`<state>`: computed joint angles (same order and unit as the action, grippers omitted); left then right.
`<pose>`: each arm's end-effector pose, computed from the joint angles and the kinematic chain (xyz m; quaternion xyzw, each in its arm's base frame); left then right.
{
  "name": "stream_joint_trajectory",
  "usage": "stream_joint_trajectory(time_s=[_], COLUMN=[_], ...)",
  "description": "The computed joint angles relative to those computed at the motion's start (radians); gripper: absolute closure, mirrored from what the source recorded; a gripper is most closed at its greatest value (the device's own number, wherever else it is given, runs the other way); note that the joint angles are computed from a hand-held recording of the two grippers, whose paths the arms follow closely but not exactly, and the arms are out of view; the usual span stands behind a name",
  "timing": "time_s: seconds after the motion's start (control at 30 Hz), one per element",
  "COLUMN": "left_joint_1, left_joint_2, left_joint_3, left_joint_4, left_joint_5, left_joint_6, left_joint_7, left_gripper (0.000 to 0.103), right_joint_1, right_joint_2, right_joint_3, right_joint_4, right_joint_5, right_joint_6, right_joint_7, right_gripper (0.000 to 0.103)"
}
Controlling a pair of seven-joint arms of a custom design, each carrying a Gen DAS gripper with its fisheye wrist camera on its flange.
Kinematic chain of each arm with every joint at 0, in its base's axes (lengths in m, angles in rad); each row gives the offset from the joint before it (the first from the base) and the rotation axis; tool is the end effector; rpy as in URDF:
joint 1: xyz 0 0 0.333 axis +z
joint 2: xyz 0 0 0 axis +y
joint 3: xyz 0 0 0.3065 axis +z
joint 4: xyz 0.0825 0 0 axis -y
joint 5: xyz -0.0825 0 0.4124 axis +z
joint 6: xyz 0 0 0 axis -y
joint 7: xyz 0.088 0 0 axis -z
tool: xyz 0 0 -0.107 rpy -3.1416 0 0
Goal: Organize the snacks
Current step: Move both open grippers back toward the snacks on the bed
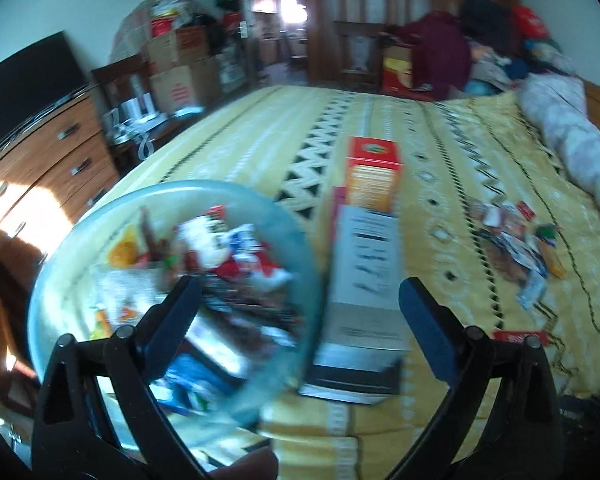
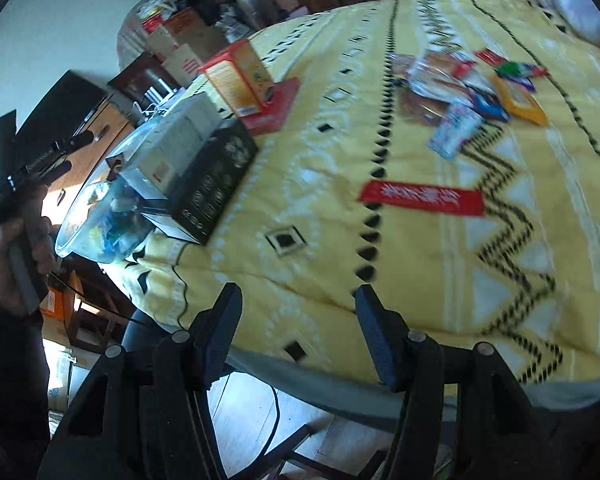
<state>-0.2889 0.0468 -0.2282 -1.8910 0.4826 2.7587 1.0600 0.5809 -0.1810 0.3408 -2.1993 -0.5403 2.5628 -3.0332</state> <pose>0.5546 -0.3348 0.5523 -0.5108 0.7486 -0.3302 0.2639 0.3300 0.4588 0.4909 -0.5326 0.7762 -0.0763 0.3286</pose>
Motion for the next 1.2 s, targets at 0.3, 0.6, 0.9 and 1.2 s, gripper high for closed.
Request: stream_joint_trajectory(time_s=[0.3, 0.6, 0.9, 1.2], left_joint_1=[-0.113, -0.220, -0.266, -0.221], left_joint_2=[0.102, 0.290, 0.418, 0.377], left_joint_3=[-0.060, -0.063, -0.033, -0.059], left_joint_4=[0.094, 0.271, 0.389, 0.299], left_joint_5=[-0.025, -0.111, -0.175, -0.296], left_joint_6=[-0.101, -0.248, -0.269, -0.207], left_joint_7=[0.175, 0.313, 0.346, 0.396], left_gripper=[0.000, 0.000, 0.000, 0.000], right_joint_1=[-0.051, -0.126, -0.194, -0.296], right_joint_2=[-0.163, -0.288, -0.293, -0.051], right_joint_3=[0.045, 0.077, -0.005, -0.227], right_joint_4=[-0.195, -0.355, -0.363, -0.233], right_joint_5=[-0.022, 0.009, 0.057, 0.180], right_joint_6=[0.071, 0.143, 0.108, 0.305], right_joint_7=[0.143, 0.211, -0.046, -0.490], right_gripper=[0.038, 0.038, 0.032, 0.042])
